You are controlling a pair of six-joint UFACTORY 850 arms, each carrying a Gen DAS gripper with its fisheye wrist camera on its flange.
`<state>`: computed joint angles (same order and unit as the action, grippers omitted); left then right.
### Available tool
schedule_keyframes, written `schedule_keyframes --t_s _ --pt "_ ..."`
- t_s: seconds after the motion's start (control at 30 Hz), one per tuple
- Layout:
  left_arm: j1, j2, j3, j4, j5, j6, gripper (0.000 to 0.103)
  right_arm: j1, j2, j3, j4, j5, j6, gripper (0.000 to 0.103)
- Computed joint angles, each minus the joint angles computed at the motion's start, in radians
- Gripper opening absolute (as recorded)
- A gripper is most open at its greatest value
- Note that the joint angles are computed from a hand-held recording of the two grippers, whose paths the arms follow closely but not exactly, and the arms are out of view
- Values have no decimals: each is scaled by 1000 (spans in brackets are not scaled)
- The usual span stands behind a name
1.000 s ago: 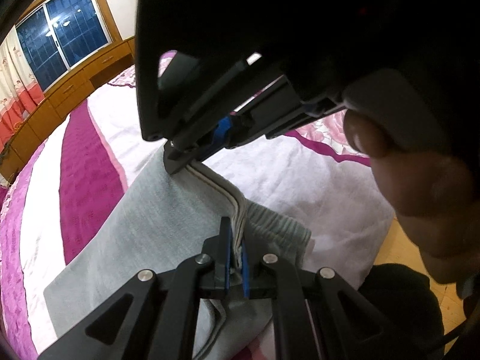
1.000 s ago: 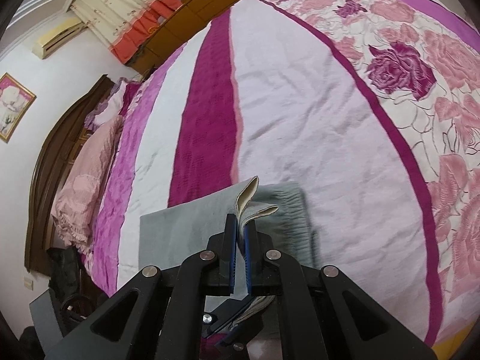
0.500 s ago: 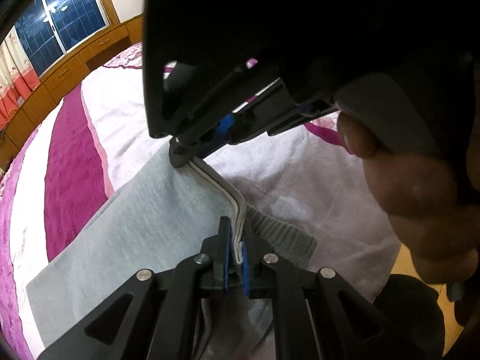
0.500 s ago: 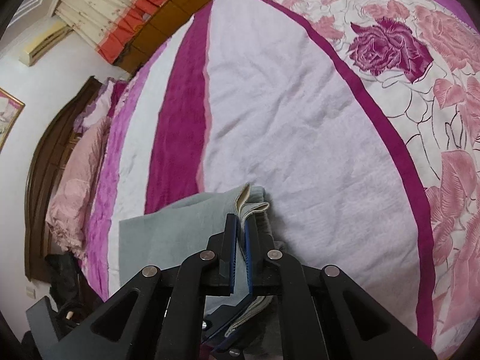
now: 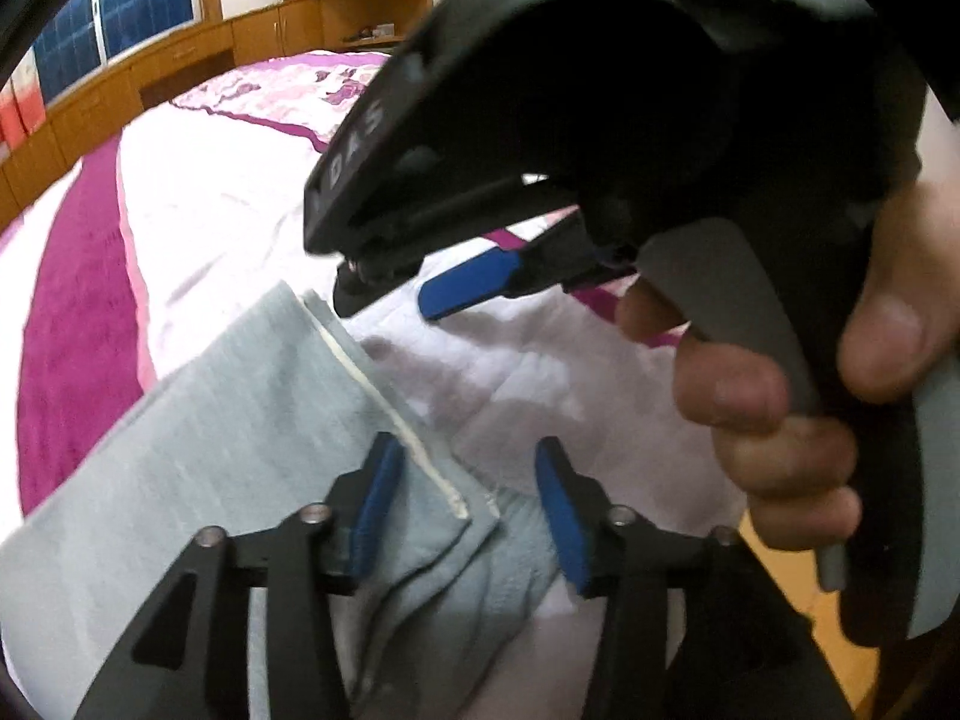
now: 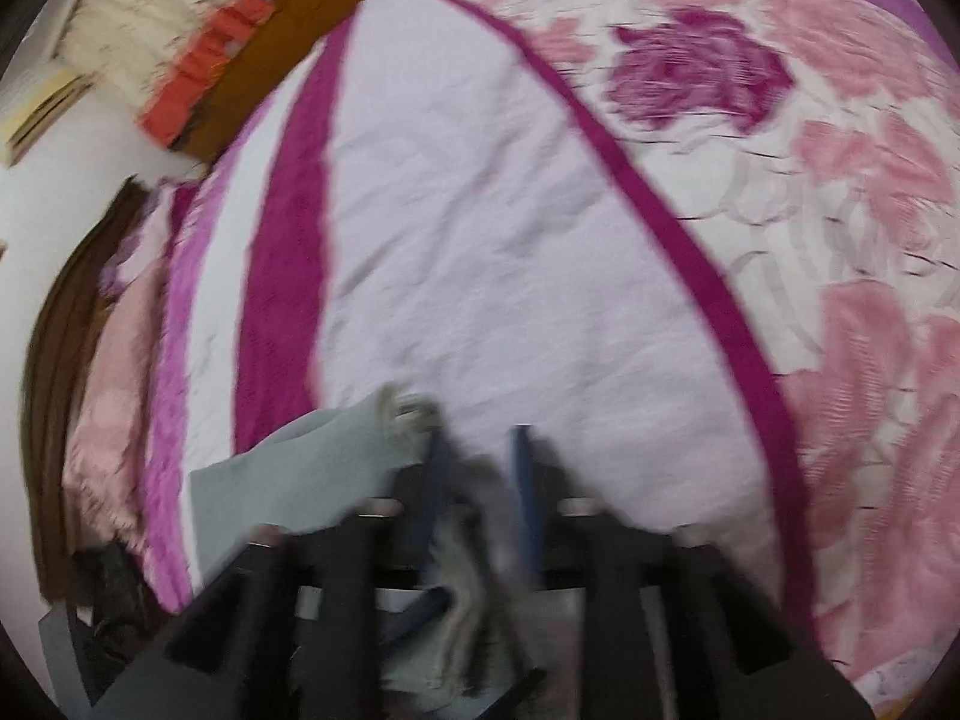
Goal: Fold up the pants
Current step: 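Open both tools and release the folded sweatpants onto the bed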
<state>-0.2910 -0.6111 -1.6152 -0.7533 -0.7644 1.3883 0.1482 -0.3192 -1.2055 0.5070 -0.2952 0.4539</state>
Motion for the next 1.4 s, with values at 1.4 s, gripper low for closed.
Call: schedule_keyframes --t_s 1.4 --pt "303 132 80 -164 36 167 67 293 -126 -436 -681 -359 665 62"
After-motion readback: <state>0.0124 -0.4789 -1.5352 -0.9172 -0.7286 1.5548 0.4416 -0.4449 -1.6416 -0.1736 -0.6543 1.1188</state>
